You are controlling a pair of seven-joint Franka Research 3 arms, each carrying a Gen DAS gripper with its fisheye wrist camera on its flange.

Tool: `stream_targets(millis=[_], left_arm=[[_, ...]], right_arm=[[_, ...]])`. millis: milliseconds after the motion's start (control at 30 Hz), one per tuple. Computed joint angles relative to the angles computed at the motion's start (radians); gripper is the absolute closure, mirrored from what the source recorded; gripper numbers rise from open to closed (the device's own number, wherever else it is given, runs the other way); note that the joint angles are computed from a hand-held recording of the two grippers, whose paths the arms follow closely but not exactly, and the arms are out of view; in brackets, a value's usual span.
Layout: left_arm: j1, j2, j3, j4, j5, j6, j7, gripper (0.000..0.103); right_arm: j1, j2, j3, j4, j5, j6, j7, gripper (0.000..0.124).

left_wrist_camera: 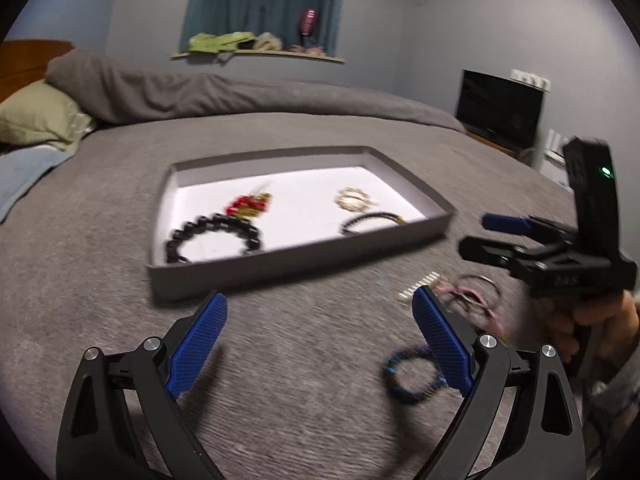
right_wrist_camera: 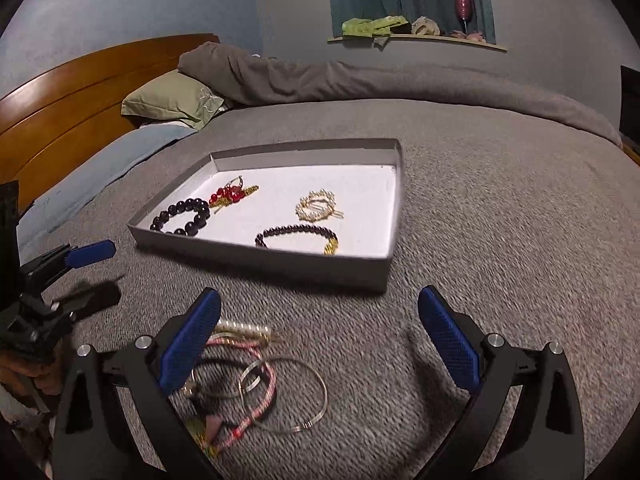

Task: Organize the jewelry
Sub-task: 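Grasp the blue beaded bracelet with the left tool while the right tool grasps a silver bangle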

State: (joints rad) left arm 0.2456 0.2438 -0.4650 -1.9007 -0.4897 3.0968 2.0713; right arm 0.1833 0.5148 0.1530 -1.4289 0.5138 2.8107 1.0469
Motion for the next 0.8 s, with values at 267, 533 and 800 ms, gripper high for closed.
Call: stream_targets(millis=[267, 533, 800], left_arm=[[0.011, -0.031, -0.043, -0.038, -0.094, -0.063, 0.178, 0.024], [-0.120, -0.013, 0.104, 0.004, -0.039, -0.196, 0.129, 0.076], [-0.179, -0.035, 0.178, -0.031, 0.057, -0.114, 0.023, 0.096]], right_arm=[[-0.017, -0.049, 0.001, -0.077, 0.014, 0.001, -0.033, 0.026], [-0.045, -0.070, 0.011, -0.102, 0.067, -0.057, -0.096, 0.037], [-0.035, -0.075, 0.000, -0.101, 0.079, -0.085, -0.129, 0.050]])
